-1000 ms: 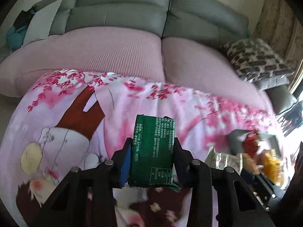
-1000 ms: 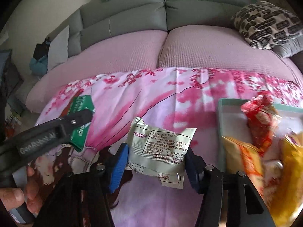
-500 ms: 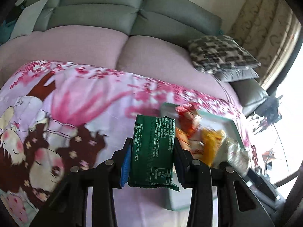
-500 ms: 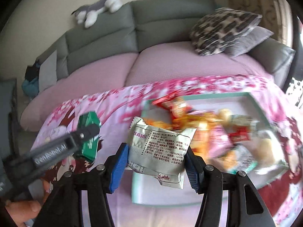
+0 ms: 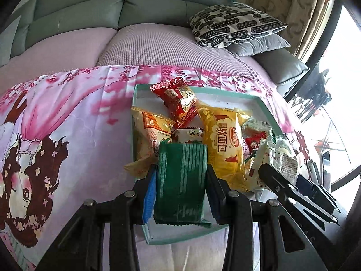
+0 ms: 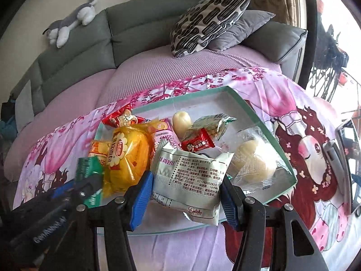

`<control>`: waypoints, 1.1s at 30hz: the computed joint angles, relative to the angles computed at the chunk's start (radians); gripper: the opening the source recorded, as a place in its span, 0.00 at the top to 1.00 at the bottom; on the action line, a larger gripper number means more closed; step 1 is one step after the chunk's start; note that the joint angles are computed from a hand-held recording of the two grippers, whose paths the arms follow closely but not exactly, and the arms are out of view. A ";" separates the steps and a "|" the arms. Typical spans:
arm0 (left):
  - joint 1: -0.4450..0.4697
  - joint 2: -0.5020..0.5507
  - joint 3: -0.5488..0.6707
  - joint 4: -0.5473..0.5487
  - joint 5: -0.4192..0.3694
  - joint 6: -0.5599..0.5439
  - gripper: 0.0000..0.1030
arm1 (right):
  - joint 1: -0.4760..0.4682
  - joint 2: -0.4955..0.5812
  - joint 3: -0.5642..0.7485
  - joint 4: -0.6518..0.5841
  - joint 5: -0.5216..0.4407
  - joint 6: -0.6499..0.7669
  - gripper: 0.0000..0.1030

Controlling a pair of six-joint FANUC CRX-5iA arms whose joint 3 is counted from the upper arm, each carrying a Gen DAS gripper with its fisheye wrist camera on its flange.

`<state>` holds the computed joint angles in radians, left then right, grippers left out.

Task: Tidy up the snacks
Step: 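Carry green box with left tool while right tool carries white packet to tray, then open left tool to drop green box in tray while right tool releases packet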

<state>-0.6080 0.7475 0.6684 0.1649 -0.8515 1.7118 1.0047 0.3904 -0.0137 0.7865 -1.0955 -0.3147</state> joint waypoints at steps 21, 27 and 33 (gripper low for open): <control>-0.040 -0.125 -0.024 -0.452 -0.069 0.406 0.00 | 0.029 -0.034 -0.060 0.058 0.018 -0.024 0.00; -0.052 -0.158 -0.055 -0.556 -0.177 0.483 0.00 | 0.061 -0.028 -0.050 0.070 -0.006 -0.016 0.00; -0.087 -0.178 -0.080 -0.678 -0.305 0.597 0.00 | 0.097 -0.009 -0.023 0.050 -0.025 0.021 0.00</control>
<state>-0.6950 0.5699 0.5888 -0.5134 -1.1565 2.3093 1.1022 0.3816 -0.0369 0.8367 -1.1209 -0.2935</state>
